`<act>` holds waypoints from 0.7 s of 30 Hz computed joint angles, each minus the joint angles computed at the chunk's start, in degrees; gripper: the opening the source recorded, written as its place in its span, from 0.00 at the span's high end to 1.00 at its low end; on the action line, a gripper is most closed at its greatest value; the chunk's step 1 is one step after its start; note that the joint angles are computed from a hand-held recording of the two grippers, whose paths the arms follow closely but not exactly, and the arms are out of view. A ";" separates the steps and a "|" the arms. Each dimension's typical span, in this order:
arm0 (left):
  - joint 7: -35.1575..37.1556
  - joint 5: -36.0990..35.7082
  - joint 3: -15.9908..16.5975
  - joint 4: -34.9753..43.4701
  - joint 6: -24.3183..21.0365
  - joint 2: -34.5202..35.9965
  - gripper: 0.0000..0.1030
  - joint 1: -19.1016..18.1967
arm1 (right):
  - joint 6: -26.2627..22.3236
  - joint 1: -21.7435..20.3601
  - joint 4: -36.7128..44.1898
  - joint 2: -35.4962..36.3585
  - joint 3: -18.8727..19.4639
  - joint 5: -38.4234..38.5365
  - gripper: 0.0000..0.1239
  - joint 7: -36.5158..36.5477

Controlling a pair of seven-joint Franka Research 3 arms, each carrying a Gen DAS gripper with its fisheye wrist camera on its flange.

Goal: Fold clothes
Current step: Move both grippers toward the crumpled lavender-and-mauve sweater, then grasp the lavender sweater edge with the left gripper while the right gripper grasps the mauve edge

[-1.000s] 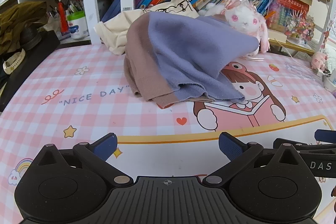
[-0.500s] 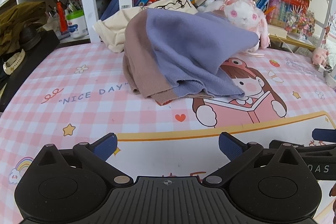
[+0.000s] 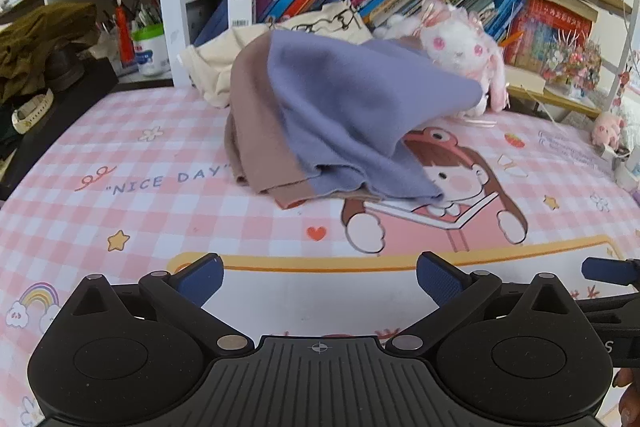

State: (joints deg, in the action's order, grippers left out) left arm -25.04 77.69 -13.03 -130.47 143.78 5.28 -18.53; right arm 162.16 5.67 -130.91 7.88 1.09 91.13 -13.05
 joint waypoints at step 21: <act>10.43 -9.24 1.00 13.44 -14.82 8.17 0.00 -6.60 | -16.70 -9.35 6.38 4.97 -1.53 -13.05 0.17 13.68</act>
State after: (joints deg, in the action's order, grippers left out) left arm -14.61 68.45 -12.04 -117.03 128.95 13.45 -25.13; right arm 145.46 -3.68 -124.54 12.85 -0.44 78.08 0.63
